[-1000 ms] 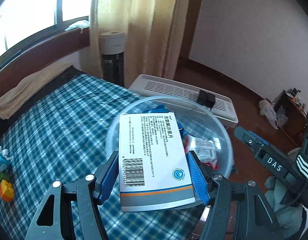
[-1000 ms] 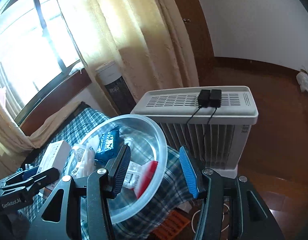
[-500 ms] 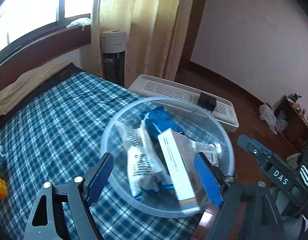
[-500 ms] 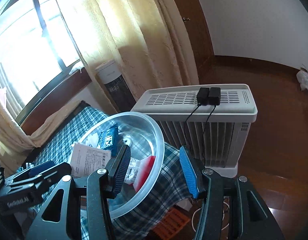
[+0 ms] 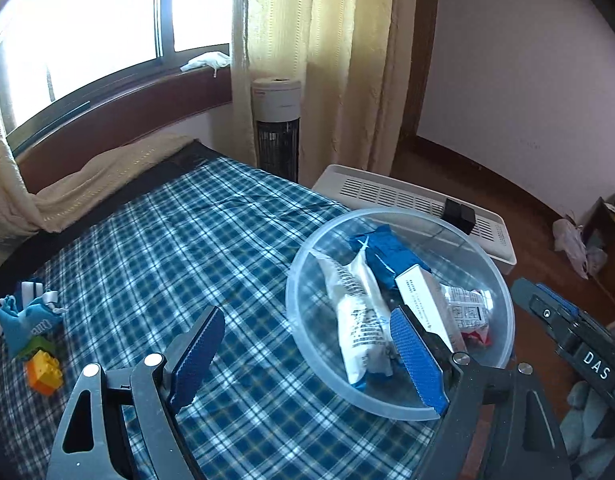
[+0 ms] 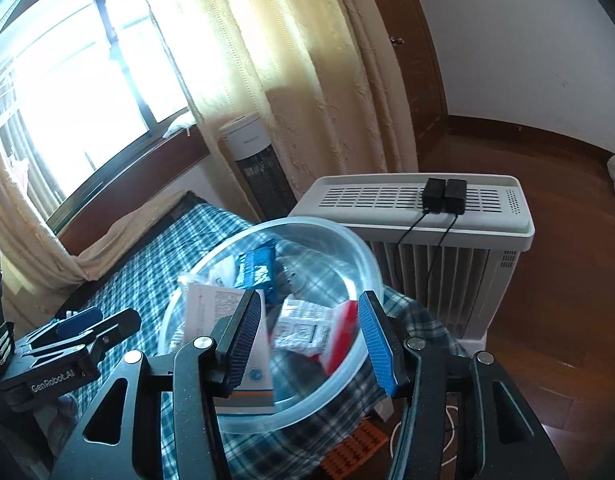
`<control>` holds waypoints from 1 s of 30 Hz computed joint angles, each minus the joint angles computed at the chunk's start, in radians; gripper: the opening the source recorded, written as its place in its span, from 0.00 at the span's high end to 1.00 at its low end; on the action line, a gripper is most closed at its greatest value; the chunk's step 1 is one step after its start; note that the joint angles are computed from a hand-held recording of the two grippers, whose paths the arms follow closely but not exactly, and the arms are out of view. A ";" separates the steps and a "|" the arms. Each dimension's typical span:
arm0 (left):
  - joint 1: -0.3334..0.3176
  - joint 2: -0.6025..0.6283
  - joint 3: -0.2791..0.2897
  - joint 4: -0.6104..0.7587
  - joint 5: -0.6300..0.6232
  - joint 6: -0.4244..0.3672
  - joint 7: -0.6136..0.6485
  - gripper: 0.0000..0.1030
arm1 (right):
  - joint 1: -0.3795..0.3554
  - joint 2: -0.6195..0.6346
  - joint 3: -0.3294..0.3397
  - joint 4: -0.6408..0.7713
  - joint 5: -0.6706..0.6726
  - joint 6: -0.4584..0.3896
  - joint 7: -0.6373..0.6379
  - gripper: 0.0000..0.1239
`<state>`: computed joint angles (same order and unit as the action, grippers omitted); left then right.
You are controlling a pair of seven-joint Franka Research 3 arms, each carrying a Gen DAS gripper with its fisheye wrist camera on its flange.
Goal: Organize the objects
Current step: 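Lower the white medicine box into the bowl and open the left gripper, then move both grippers back toward the teal cloth and toy brick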
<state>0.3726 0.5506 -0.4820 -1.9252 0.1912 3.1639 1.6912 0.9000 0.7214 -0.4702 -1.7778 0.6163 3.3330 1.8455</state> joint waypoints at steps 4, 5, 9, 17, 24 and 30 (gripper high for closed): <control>-0.012 -0.021 0.033 -0.020 0.006 0.022 -0.019 0.10 | 0.005 0.006 0.003 0.015 -0.008 -0.009 0.001 0.58; -0.019 -0.024 0.045 -0.021 0.010 0.027 -0.028 0.10 | 0.007 0.007 0.003 0.018 -0.012 -0.012 0.002 0.58; -0.044 -0.039 0.096 -0.035 0.034 0.060 -0.064 0.09 | 0.015 0.013 0.001 0.036 -0.031 -0.024 0.010 0.58; -0.064 -0.061 0.171 -0.063 0.103 0.103 -0.143 0.08 | 0.043 0.034 -0.019 0.075 -0.088 -0.055 0.057 0.57; -0.011 -0.064 0.160 -0.069 0.144 0.108 -0.183 0.08 | 0.048 0.056 -0.016 0.128 -0.160 -0.084 0.102 0.57; 0.050 -0.056 0.142 -0.064 0.162 0.108 -0.200 0.07 | 0.041 0.077 -0.001 0.185 -0.229 -0.108 0.138 0.57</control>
<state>0.4230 0.4950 -0.3402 -1.9894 0.3528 3.2721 1.4915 0.9414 0.7988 -0.4707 -1.5927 0.3868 3.2249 1.9840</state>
